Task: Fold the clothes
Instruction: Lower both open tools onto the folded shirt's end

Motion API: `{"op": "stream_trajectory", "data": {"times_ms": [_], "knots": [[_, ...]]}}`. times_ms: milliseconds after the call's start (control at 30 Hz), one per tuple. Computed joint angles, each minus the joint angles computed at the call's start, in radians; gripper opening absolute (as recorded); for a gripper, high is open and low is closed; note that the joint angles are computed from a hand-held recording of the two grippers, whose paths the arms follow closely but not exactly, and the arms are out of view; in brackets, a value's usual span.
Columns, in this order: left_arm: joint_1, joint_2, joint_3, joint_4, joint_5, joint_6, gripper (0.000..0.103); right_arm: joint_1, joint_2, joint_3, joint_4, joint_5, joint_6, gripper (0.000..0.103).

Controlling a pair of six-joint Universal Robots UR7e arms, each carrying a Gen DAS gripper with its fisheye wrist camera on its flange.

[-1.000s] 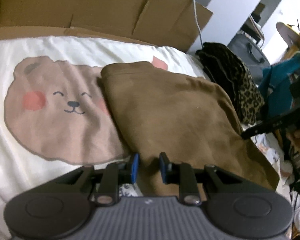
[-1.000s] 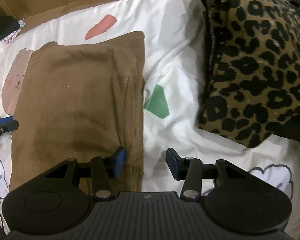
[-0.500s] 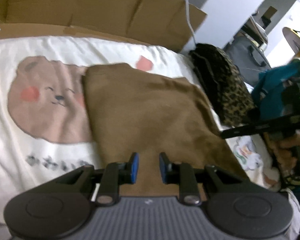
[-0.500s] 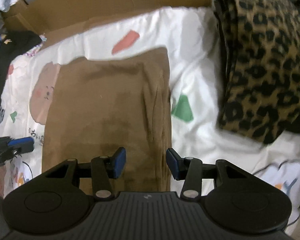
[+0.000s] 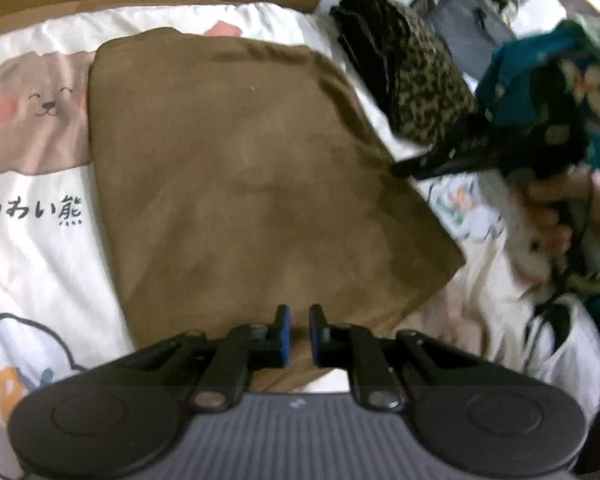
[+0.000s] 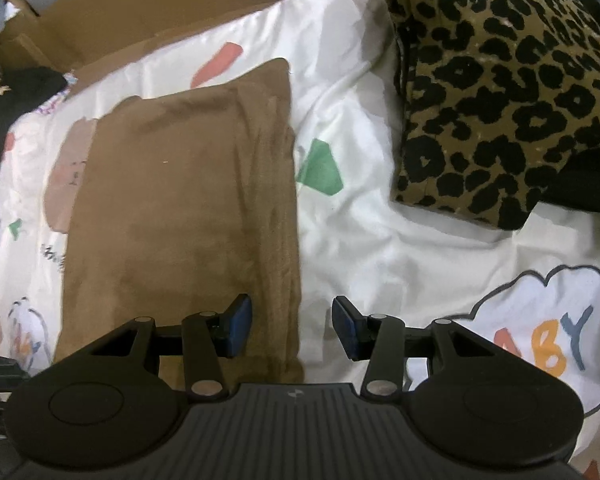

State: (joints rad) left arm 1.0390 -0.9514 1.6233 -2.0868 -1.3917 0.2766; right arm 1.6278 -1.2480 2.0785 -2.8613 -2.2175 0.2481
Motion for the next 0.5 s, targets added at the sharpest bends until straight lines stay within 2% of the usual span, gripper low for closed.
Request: {"op": "stream_trajectory", "data": {"times_ms": [133, 267, 400, 500], "knots": [[-0.003, -0.011, 0.026, 0.012, 0.025, -0.018, 0.01, 0.011, -0.028, 0.045, -0.055, 0.057, -0.019, 0.052], [-0.009, -0.023, 0.057, 0.002, 0.049, -0.024, 0.01, 0.033, -0.036, 0.082, -0.071, 0.031, -0.023, 0.052], [-0.016, -0.04, 0.062, 0.014, 0.062, -0.023, 0.01, 0.032, -0.072, 0.157, -0.136, 0.033, 0.015, 0.051], [-0.019, -0.069, 0.056, 0.016, 0.075, -0.016, 0.011, 0.012, -0.11, 0.227, -0.213, 0.095, 0.055, 0.051]]}}
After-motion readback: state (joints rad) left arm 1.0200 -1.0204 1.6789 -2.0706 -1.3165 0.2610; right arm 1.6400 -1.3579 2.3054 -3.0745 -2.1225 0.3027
